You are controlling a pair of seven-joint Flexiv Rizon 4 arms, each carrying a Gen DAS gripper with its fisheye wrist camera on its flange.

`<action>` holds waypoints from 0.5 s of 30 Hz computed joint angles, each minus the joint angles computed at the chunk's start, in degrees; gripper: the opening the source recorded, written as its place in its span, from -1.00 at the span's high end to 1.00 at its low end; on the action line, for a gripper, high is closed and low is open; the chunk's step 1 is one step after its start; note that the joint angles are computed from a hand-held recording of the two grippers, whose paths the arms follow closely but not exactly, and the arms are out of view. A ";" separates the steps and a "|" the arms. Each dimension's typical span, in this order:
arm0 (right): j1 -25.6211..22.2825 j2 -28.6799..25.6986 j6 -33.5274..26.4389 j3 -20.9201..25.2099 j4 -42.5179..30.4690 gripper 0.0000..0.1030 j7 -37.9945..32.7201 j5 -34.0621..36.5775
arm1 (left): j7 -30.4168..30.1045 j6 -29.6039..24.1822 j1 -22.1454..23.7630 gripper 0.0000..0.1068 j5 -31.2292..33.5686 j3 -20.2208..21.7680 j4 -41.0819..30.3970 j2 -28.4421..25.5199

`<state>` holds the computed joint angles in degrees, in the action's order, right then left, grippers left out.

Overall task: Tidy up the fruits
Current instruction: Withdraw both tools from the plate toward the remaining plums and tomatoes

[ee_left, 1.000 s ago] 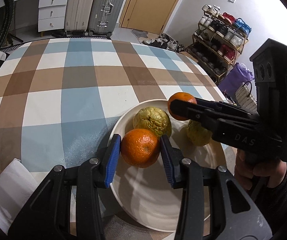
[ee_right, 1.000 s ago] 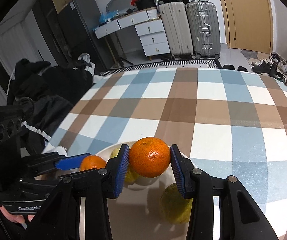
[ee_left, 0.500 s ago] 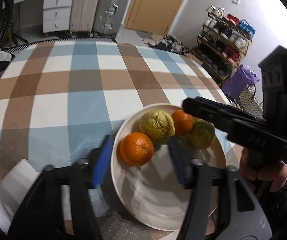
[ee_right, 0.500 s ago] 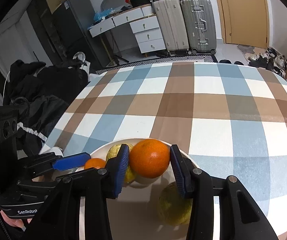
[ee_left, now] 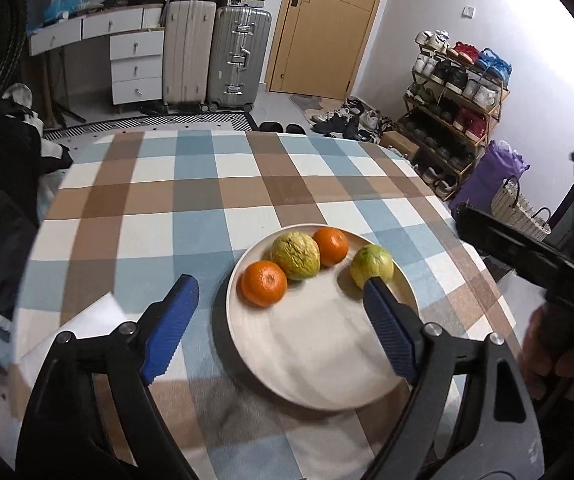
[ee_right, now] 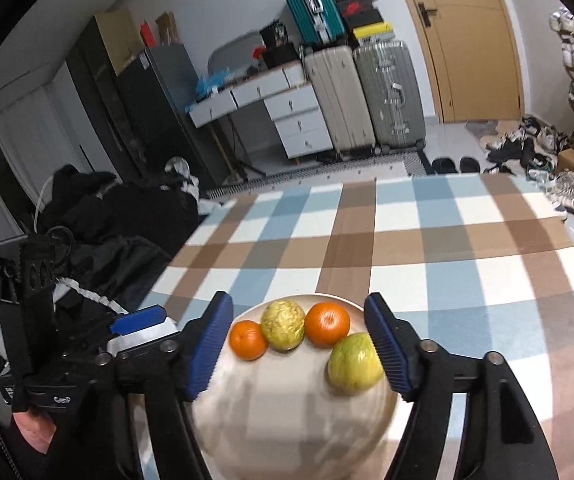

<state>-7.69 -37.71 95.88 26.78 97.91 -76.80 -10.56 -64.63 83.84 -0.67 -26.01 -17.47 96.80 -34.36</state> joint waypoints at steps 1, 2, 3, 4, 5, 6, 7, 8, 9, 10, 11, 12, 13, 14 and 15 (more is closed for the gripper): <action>0.43 1.42 1.21 -0.74 1.73 -0.44 0.17 0.49 | -0.44 0.38 -0.33 -0.59 0.12 0.37 1.02 0.92; 0.81 3.18 2.89 -1.39 4.02 -0.48 0.47 0.98 | -1.03 0.95 -0.74 -0.62 0.27 0.82 2.35 2.07; 0.82 4.37 4.30 -1.61 5.77 -0.58 0.82 1.05 | -1.52 1.54 -1.02 -0.69 0.41 1.12 3.37 2.86; 0.58 5.37 5.72 -1.61 7.41 -0.68 1.21 0.84 | -2.06 2.34 -1.26 -0.80 0.52 1.30 4.61 3.80; 0.67 6.97 7.96 -1.97 9.82 -0.70 1.62 0.83 | -2.65 3.46 -1.40 -0.88 0.60 1.32 6.11 4.86; 1.10 7.94 9.29 -2.69 11.27 -0.74 2.12 0.69 | -3.19 4.65 -1.42 -0.91 0.71 1.22 7.52 5.82; 2.13 9.38 10.88 -4.05 13.15 -0.79 2.60 0.96 | -3.42 6.17 -0.78 -0.91 0.62 0.27 9.43 7.03; 3.57 10.99 12.78 -5.73 15.29 -0.82 2.94 1.56 | -3.31 7.25 0.44 -0.91 0.45 -1.34 11.08 7.99; 4.83 12.37 14.40 -7.17 17.20 -0.90 3.25 2.11 | -3.32 7.80 1.34 -0.91 0.46 -2.51 12.05 8.58; 5.91 13.56 15.88 -8.36 18.92 -0.92 3.52 2.51 | -3.38 8.73 2.43 -0.91 0.38 -3.92 13.60 9.46; 6.96 14.99 17.45 -9.41 21.03 -0.93 3.65 2.94 | -3.56 9.91 3.62 -0.91 0.36 -5.47 15.73 10.72; 7.90 15.85 18.14 -10.42 22.24 -0.95 3.98 3.04 | -3.67 10.33 4.59 -0.91 0.64 -6.63 16.73 11.25; 9.98 17.33 18.76 -12.25 24.06 -0.96 3.86 4.15 | -3.71 11.10 6.15 -0.91 0.79 -8.54 18.51 12.20; 11.50 18.29 19.15 -13.69 25.29 -0.96 3.92 4.65 | -3.92 11.91 7.85 -0.91 0.98 -10.60 20.30 13.10; 13.26 19.28 19.82 -15.26 26.73 -0.97 3.70 5.33 | -4.14 12.41 9.57 -0.91 1.40 -12.59 21.64 13.67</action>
<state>5.56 -18.43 115.70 11.52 124.64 -73.10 -5.23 -68.77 96.25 8.90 -24.61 -30.06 118.44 -20.69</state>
